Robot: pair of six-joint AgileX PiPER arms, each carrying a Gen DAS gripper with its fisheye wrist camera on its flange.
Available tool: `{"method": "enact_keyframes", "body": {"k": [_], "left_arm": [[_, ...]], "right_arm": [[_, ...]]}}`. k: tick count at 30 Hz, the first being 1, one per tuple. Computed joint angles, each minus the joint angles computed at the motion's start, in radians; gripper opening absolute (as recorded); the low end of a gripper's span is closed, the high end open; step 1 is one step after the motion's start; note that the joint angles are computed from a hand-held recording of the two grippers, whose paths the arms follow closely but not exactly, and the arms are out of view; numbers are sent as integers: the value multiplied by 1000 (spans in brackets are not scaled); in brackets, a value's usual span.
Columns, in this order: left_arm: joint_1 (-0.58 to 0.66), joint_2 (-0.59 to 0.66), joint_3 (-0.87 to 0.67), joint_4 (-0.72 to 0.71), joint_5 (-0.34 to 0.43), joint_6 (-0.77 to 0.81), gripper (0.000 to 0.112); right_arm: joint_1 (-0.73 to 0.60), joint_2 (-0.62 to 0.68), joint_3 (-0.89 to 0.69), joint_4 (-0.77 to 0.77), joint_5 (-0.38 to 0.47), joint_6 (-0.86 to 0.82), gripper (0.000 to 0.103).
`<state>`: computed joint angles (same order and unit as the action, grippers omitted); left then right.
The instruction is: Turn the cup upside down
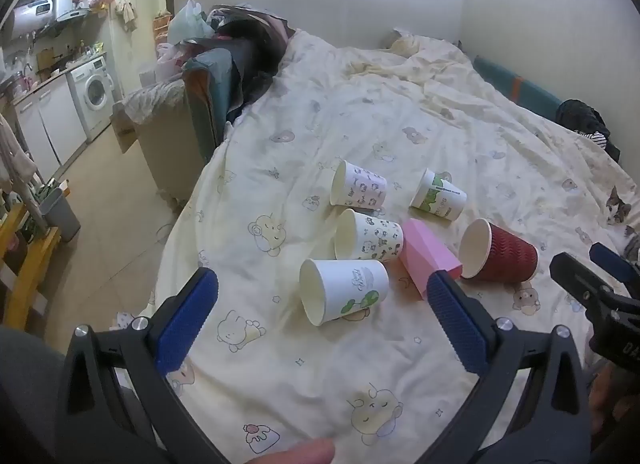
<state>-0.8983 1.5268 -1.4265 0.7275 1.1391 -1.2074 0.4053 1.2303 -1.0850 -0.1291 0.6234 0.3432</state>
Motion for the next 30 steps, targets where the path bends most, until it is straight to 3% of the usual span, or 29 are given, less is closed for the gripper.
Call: {"method": "enact_keyframes", "body": {"k": [30], "left_arm": [[-4,3,-3,7,8,2,103]], "right_arm": [[4,-6,5,-13,-6,13,103]]}}
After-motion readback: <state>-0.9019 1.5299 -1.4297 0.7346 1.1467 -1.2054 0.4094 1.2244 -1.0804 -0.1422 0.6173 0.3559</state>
